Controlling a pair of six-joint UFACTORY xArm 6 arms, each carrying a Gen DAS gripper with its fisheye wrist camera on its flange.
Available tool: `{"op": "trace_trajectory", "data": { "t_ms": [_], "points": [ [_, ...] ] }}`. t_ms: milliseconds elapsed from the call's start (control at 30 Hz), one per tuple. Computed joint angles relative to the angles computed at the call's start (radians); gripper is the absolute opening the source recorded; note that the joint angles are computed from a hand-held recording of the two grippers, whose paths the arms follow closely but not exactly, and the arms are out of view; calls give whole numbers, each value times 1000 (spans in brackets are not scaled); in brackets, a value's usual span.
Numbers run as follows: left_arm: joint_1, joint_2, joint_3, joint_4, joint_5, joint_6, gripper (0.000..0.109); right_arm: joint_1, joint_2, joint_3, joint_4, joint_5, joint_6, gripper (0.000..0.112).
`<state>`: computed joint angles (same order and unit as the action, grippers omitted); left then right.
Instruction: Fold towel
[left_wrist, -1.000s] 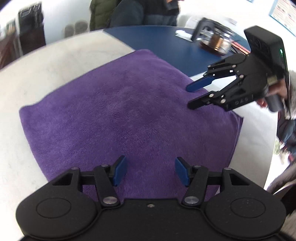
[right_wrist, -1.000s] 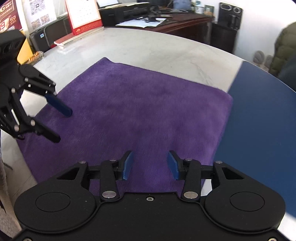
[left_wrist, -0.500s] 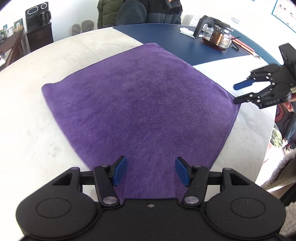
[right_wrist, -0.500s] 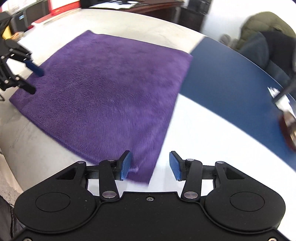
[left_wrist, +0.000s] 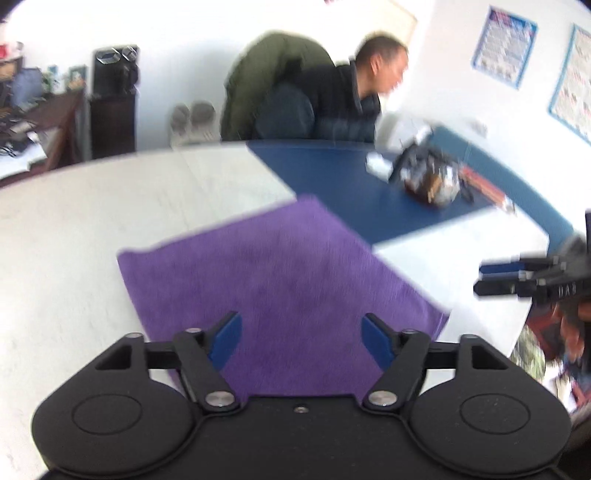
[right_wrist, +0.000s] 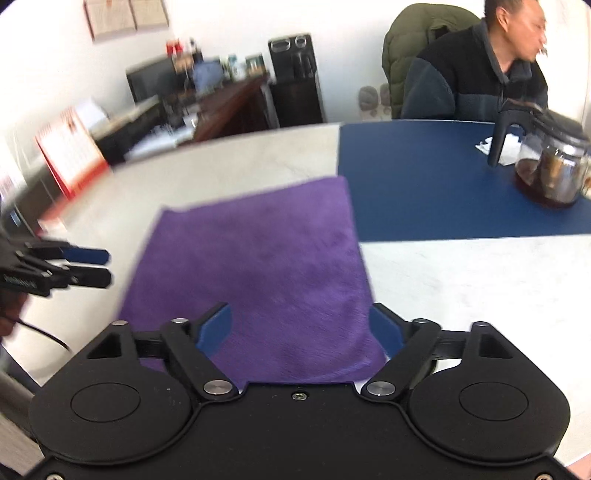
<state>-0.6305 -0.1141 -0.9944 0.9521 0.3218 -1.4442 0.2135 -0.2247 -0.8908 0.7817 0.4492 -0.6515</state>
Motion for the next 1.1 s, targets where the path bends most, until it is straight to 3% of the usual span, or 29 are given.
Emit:
{"op": "trace_trajectory", "data": {
  "t_ms": [100,200,300,467,567,667,833,900,1000,1067,1100],
  "points": [
    [-41,-1,-45,165,73,-209,91,-20,-10,-17,169,-14,-87,98],
    [-134,35,-131,262,238,-338,98,-70,-7,-52,373,24,-210,103],
    [-208,87,-204,312,364,-356,100,-148,-7,-78,587,109,-373,103],
    [-310,193,-346,344,565,-369,102,-255,19,-101,814,257,-541,103],
    [-365,239,-393,459,657,-427,102,-335,46,-128,859,410,-582,103],
    [-371,242,-394,558,602,-449,102,-423,90,-143,981,624,-654,103],
    [-335,227,-373,744,451,-630,102,-515,183,-195,1136,880,-620,103],
    [-356,250,-402,737,522,-586,102,-535,215,-216,1172,953,-618,103],
    [-383,295,-464,620,616,-410,102,-567,342,-295,1238,1163,-521,103],
    [-399,335,-529,443,692,-242,102,-570,443,-377,1254,1272,-431,103],
    [-405,349,-552,359,731,-185,102,-567,462,-399,1243,1276,-427,103]
  ]
}}
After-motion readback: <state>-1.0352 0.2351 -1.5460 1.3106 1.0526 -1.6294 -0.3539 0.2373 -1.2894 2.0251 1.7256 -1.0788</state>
